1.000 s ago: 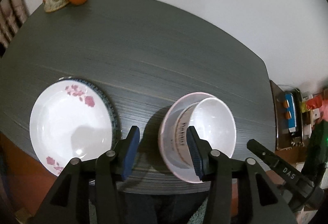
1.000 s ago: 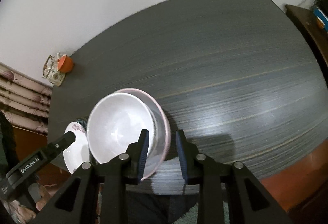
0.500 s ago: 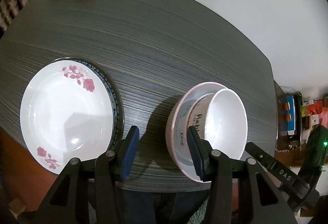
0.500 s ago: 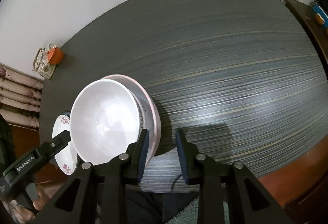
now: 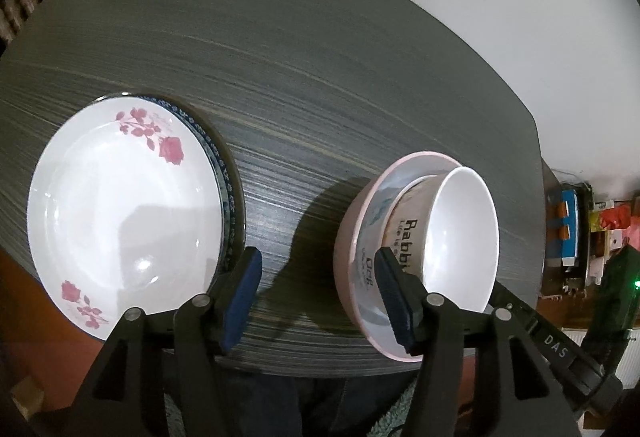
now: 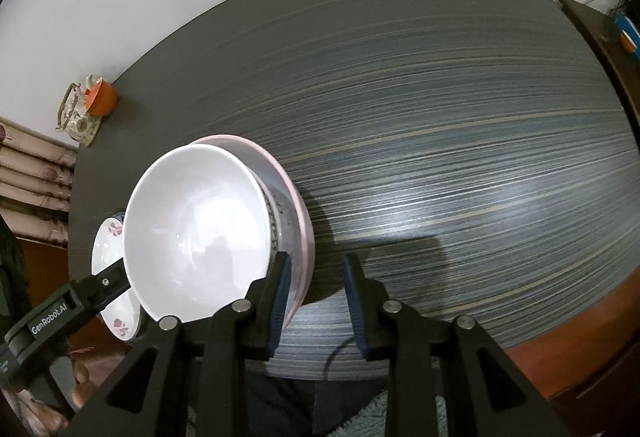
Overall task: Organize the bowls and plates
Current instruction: 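Grasp the pink-rimmed bowl rim with both grippers and lift the nested bowls, then carry the nested bowls over the pink-flowered plate stack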
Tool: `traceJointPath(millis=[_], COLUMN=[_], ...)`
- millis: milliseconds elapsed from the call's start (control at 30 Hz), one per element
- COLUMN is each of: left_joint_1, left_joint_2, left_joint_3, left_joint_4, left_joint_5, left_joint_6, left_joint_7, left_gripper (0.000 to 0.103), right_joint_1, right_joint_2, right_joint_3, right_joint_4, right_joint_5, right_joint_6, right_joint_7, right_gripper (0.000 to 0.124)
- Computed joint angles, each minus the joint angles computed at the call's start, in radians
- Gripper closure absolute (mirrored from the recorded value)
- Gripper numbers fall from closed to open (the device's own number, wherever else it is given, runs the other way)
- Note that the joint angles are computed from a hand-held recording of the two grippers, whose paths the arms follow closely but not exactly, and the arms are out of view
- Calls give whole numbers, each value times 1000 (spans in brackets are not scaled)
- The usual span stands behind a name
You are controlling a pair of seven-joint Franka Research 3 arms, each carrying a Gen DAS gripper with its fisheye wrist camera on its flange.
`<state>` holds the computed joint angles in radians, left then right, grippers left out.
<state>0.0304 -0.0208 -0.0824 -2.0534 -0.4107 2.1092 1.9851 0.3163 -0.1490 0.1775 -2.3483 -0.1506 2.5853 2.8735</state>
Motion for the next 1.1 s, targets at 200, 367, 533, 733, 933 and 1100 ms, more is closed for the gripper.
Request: traceJointPath(millis=[200, 367, 533, 733, 933, 1100], left_joint_1=[-6, -7, -4, 4, 9, 8], left_joint_2=[21, 39, 56, 64, 68, 64], left_joint_3=[-9, -15, -20, -21, -22, -26], left_joint_4=[3, 7, 19, 26, 27, 19], left_joint_5=[36, 54, 62, 51, 15, -16], left_joint_6=[16, 17, 9, 7, -6, -7], left_joint_7=[-31, -54, -61, -62, -50, -36], left_gripper=[49, 54, 61, 65, 74, 86], right_joint_1=[3, 8, 8, 12, 21, 18], right_joint_2=[26, 46, 48, 73, 87, 67], right_joint_3=[-5, -14, -22, -28, -37, -41], right_joint_4=[19, 28, 24, 42, 41, 9], right_joint_5=[-9, -16, -17, -8, 6, 42], right_joint_6=[-14, -2, 5, 3, 27, 50], right_joint_7=[10, 19, 11, -9, -12, -38], right_gripper=[96, 96, 96, 99, 104, 104])
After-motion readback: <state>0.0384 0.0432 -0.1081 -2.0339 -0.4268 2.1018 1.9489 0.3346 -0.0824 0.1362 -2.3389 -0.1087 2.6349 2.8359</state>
